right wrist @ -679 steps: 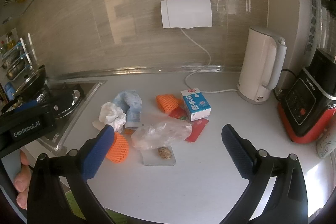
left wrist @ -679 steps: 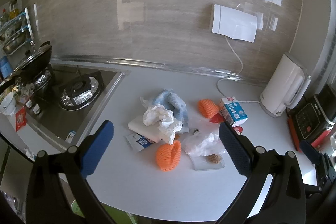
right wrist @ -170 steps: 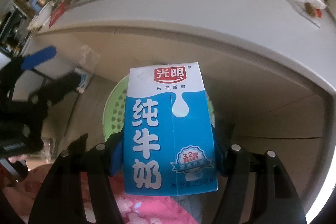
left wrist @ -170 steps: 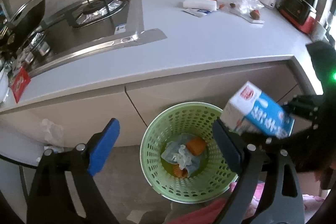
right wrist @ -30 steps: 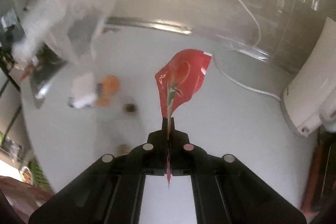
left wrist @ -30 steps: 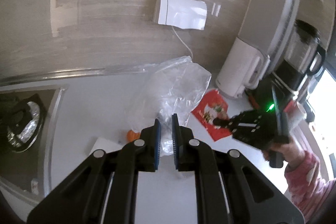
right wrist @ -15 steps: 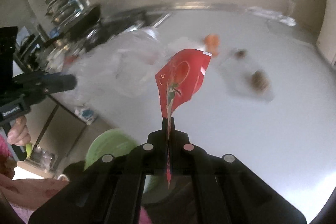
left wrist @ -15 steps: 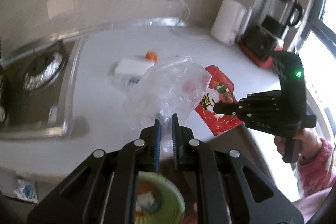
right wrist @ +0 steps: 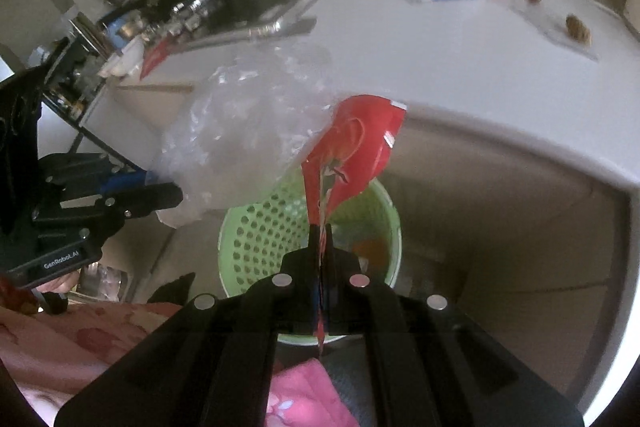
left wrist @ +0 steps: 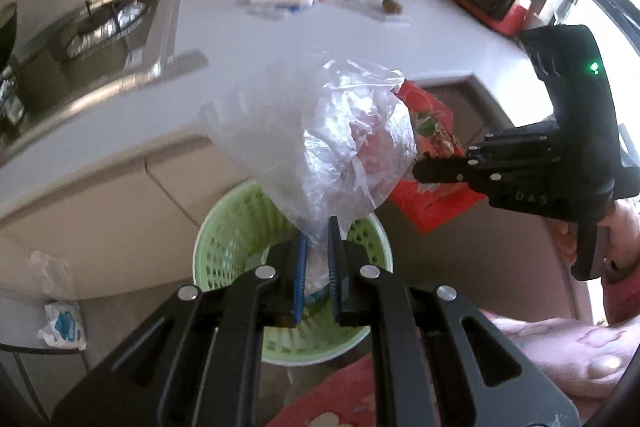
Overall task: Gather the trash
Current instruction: 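Carry the bag and red wrapper to the green basket and release both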
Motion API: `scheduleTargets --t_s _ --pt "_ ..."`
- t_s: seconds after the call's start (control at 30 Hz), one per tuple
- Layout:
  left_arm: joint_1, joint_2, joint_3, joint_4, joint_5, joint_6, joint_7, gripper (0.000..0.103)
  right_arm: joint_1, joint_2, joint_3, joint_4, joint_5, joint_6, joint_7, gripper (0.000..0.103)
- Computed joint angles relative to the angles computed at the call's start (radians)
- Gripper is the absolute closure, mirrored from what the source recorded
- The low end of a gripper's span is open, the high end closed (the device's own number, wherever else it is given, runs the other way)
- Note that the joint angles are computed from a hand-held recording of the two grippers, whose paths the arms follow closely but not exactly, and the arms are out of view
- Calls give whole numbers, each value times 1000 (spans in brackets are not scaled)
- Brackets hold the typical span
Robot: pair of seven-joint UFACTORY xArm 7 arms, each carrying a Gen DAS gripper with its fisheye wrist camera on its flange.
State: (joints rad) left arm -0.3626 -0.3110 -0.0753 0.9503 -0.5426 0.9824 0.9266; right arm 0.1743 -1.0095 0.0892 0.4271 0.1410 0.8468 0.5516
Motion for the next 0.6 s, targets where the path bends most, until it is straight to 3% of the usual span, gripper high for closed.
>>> scheduleTargets --t_s 0.23,0.4,0.43,0.5,0.53,0.6 --pt "33 39 26 -25 11 55 14 93 11 14 52 -30 0 23 95 101" --pt "57 89 5 -5 32 56 -7 93 9 7 59 -15 -27 56 128 101" --pt "58 96 0 -2 38 55 -11 89 9 5 60 -11 -32 59 131 101" --pt "59 96 -10 -4 50 51 -23 67 8 8 65 -4 -42 61 140 101" --pt "58 92 -13 -10 52 40 -23 49 6 9 67 1 -46 63 145 101" --pt "52 69 -8 -28 35 23 7 42 7 7 66 1 -49 61 152 101"
